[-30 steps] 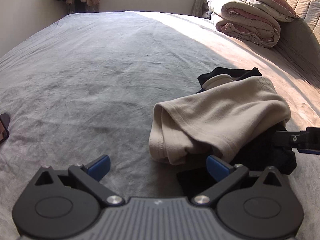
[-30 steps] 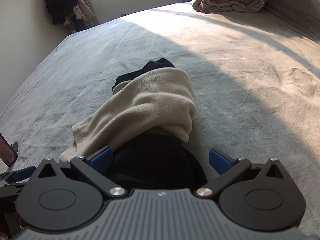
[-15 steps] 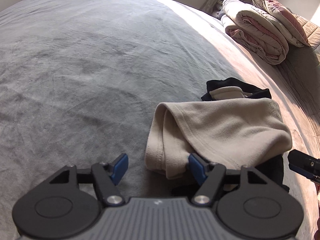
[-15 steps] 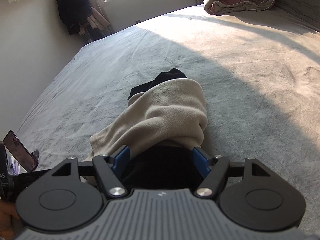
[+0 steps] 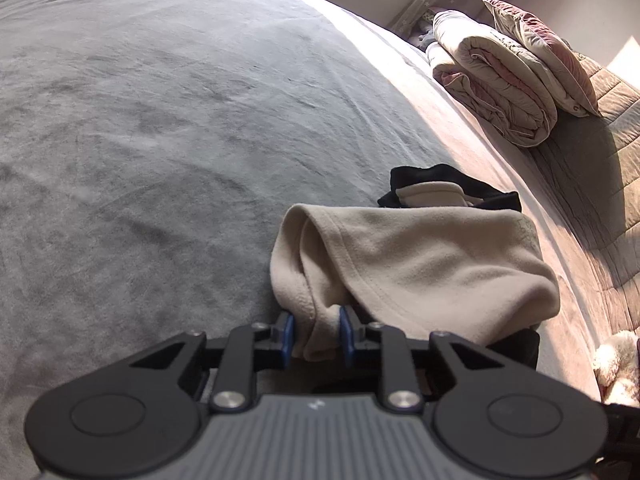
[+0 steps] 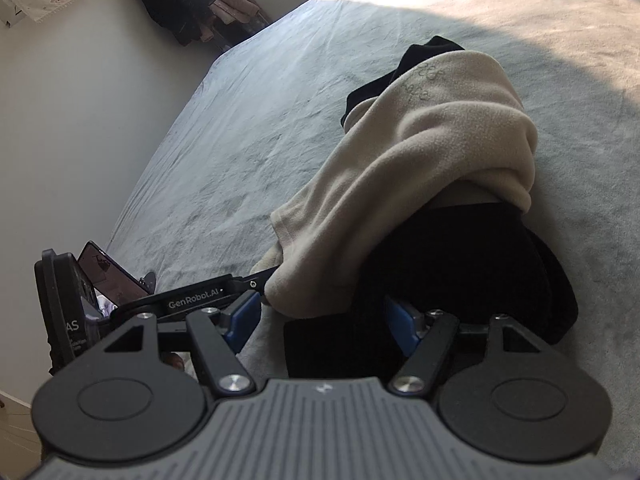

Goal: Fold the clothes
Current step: 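Move both grippers toward the crumpled cream-and-black sweatshirt, then grasp the cream hem with the left gripper while the right gripper grasps the black fabric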

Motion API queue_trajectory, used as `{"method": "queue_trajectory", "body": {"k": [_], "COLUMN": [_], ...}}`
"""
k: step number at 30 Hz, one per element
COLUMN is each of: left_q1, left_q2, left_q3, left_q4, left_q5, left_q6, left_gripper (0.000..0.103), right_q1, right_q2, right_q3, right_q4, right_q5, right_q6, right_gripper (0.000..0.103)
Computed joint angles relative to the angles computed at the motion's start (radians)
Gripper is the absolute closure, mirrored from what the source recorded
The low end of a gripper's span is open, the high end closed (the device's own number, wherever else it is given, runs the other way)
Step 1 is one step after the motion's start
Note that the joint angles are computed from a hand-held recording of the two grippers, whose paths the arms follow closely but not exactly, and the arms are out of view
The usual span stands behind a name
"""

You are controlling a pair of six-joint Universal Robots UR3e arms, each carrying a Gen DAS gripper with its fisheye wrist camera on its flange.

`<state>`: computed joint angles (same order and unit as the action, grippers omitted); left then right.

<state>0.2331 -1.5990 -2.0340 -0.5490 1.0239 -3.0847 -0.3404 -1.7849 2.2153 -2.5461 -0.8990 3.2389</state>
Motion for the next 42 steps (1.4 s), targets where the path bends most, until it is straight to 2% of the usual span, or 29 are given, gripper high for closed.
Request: {"method": "queue_trajectory", "body": {"k": [5,11,13,15,17,25,28,30,34,35,36,37,38,39,42], "left_q1": [-0.01,0.001,0.001,-0.008,-0.015,-0.003,-0.004,-0.019,-0.022,-0.016,-0.014,-0.016,-0.017,-0.021,-0.031], "left_q2": [0.014,0.003,-0.01,-0.017,-0.015,-0.006,0.0,0.001,0.004,0.003,-0.001,-0.009,-0.017,-0.031,-0.062], "left_q3": [0.0,-0.001,0.0,-0.003,-0.008,-0.004,0.01,0.013,0.015,0.015,0.016,0.016,0.018,0.029,0.045], "left_q4": [0.009,0.038,0.047,0.059,0.072,0.041,-0.024,-0.032,-0.034,-0.03,-0.016,0.003,0.016,0.01,0.009], "left_q5": [0.022,0.025,0.019,0.02,0.023,-0.037,-0.069,-0.056,-0.053,-0.06,-0.06,-0.058,-0.057,-0.056,-0.059], "left_q6": [0.011,0.012,0.011,0.018,0.022,0.071,0.138,0.17,0.2,0.2,0.192,0.179,0.166,0.154,0.115], "left_gripper": [0.078,0.074,0.074,0.082,0.088,0.091,0.09,0.087,0.078,0.072,0.065,0.062,0.06,0.06,0.062], "right_q1": [0.027,0.014,0.036,0.047,0.042,0.096,0.098,0.092,-0.063,-0.073,-0.084,-0.093,-0.098,-0.102,-0.151], "right_q2": [0.0,0.029,0.059,0.072,0.071,0.145,0.201,0.232,0.117,0.095,0.072,0.051,0.032,0.015,-0.07], "right_q3": [-0.001,0.041,0.036,0.03,0.028,-0.003,-0.009,-0.008,0.043,0.048,0.053,0.056,0.057,0.057,0.092], "right_q4": [0.009,-0.073,-0.12,-0.147,-0.154,-0.349,-0.468,-0.54,-0.446,-0.429,-0.41,-0.394,-0.379,-0.366,-0.319], "right_q5": [-0.147,-0.169,-0.212,-0.252,-0.273,-0.529,-0.634,-0.707,-0.539,-0.519,-0.499,-0.484,-0.474,-0.459,-0.359], "right_q6": [-0.009,0.028,0.059,0.072,0.071,0.023,0.001,-0.037,-0.064,-0.062,-0.061,-0.06,-0.059,-0.055,-0.07], "right_gripper": [0.032,0.033,0.043,0.069,0.081,0.086,0.086,0.087,0.082,0.077,0.077,0.075,0.066,0.058,0.056]}}
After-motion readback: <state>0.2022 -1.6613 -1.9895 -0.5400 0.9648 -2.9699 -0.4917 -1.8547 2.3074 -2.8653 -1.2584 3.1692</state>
